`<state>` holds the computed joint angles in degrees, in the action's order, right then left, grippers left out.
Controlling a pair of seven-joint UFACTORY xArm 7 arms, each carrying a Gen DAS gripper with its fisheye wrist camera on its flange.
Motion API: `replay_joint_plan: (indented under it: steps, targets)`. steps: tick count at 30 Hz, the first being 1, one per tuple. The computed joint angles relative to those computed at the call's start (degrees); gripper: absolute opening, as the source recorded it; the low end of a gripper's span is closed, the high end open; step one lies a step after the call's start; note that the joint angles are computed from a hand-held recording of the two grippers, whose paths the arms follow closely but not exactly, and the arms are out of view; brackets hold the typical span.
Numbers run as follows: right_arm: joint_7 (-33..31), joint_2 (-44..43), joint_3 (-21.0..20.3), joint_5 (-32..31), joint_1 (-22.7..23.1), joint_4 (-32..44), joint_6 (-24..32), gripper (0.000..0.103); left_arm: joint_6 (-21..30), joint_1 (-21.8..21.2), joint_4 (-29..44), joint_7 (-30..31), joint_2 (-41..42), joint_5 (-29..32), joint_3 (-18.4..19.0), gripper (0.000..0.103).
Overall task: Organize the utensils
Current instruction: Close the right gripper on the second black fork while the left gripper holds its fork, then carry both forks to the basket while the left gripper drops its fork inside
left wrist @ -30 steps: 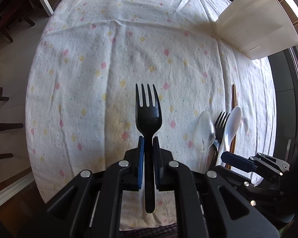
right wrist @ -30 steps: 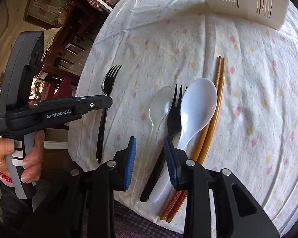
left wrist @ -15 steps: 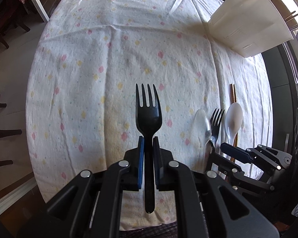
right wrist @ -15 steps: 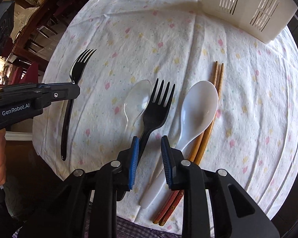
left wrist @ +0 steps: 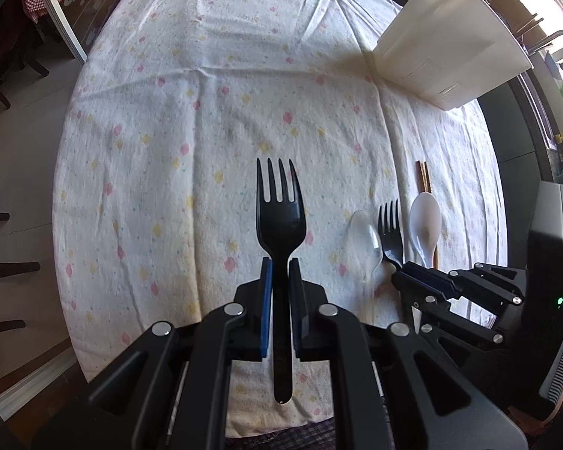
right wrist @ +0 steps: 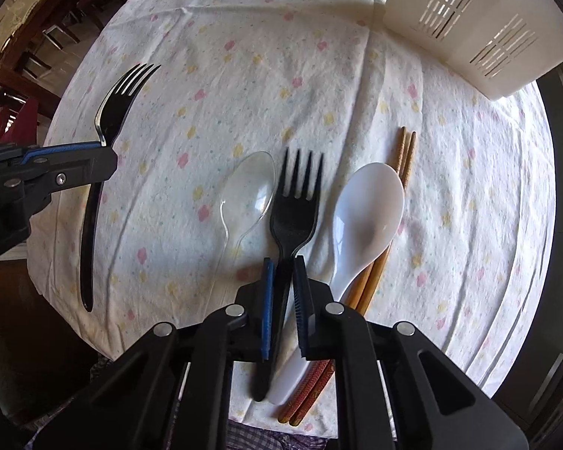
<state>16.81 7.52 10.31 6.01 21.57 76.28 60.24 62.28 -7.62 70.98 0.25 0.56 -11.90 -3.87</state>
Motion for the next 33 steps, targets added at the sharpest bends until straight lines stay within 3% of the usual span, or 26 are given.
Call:
replay_joint_plan:
  steps: [7,15,19,25,28,31,33]
  targets:
    - [-11.1,-11.0,-1.9,21.2,-3.5,-14.6,-15.2,0.010,-1.2,-0.6,2.9,0.9,-0.2,-0.4,-0.5,0.009]
    - [-28.0,-22.0,-6.8,46.4,-1.4,-26.3,-27.6,0.010,-4.7,-2.9,10.2,0.8,-0.3,-0.5,-1.9,0.009]
    - [-32.0,-26.7,-9.3,51.2,-0.7,-29.4,-30.1,0.010,-8.9,-4.6,15.6,-0.9,1.1,1.3,-2.8,0.009]
    - [-34.0,-32.0,-12.1,53.2,-0.3,-33.0,-32.5,0.010,-20.2,-7.1,23.8,-2.1,5.3,2.5,-4.1,0.009]
    - [-34.4,-34.6,-13.4,53.2,-0.6,-34.5,-33.5,0.010,-28.2,-8.7,25.4,-3.0,7.7,4.9,-4.6,0.009]
    - [-36.0,-35.0,-15.5,54.2,0.0,-34.9,-35.2,0.010,-37.9,-10.9,25.5,-5.8,10.1,9.9,-4.2,0.009]
    - [-35.9,-35.7,-15.7,54.1,-0.4,-35.2,-36.3,0.010,-44.4,-13.9,25.3,-11.8,11.7,17.9,-1.6,0.009]
